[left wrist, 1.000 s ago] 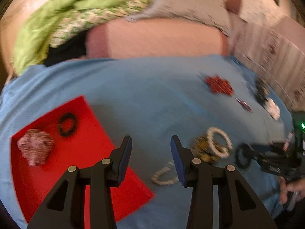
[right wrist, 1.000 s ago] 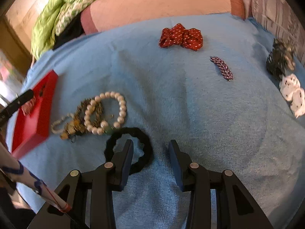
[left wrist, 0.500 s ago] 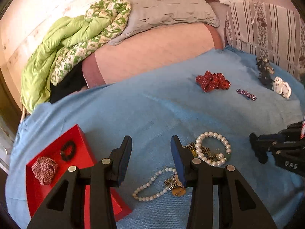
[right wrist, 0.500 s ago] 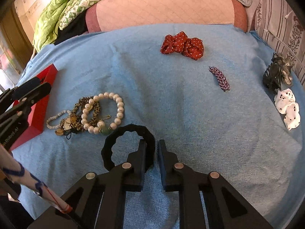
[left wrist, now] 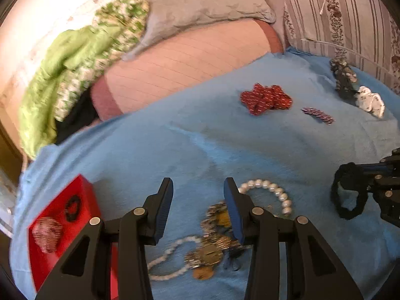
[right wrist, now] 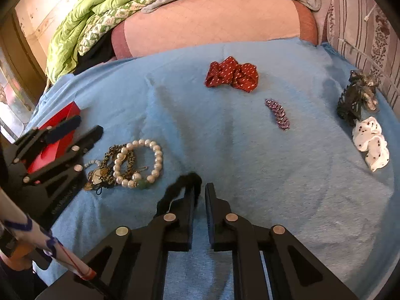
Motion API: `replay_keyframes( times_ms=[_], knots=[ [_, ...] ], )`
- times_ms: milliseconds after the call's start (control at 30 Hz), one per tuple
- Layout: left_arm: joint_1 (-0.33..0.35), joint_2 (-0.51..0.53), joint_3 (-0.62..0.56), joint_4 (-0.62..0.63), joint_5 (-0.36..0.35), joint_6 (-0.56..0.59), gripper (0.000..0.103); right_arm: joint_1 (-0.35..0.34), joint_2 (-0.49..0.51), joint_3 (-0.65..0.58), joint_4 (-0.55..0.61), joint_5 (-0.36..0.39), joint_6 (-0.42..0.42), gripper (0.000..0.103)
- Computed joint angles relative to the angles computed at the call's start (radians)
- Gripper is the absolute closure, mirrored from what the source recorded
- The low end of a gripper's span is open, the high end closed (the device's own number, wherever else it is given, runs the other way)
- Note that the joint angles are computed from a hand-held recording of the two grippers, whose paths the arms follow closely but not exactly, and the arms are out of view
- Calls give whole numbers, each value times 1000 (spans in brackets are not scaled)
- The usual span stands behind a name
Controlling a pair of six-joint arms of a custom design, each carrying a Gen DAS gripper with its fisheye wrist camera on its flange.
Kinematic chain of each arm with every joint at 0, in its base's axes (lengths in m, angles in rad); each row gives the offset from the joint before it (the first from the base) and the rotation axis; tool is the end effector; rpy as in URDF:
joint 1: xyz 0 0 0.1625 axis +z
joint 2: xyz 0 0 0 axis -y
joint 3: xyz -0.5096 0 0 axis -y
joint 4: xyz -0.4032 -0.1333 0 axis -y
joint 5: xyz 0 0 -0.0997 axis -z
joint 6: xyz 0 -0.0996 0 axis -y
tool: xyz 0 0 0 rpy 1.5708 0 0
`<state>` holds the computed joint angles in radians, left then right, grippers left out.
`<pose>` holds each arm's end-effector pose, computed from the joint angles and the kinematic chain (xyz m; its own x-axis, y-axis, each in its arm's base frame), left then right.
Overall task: Organize jewelry
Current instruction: 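Grasp the white pearl bracelet with the left gripper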
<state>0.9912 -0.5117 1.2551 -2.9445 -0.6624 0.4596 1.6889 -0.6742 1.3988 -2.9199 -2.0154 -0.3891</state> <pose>-0.2926 -0.8337 0.1484 -0.4930 0.2532 -0.8323 0.7377 0.6288 -0.2457 0.1880 -0.8170 0.1987 -0.8206 -0.1730 0.5446 -0.4398 0.7998 -0.4086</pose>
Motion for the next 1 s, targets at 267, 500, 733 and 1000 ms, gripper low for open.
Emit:
replay_keyframes(
  times_ms=[267,500,733,1000],
  knots=[
    [55,-53,-70,343,-178,-275,63,-29,-28,-5,67,93,85,93],
    [49,-7,-106,420,-146,-229,62,-39,-42,0,76,131,104,93],
    [37,60,-179,449,-95,-132,93,-45,-51,8,82,143,108,93],
    [5,26,-72,185,-32,-38,94,-39,-43,-11,149,163,85,92]
  ],
)
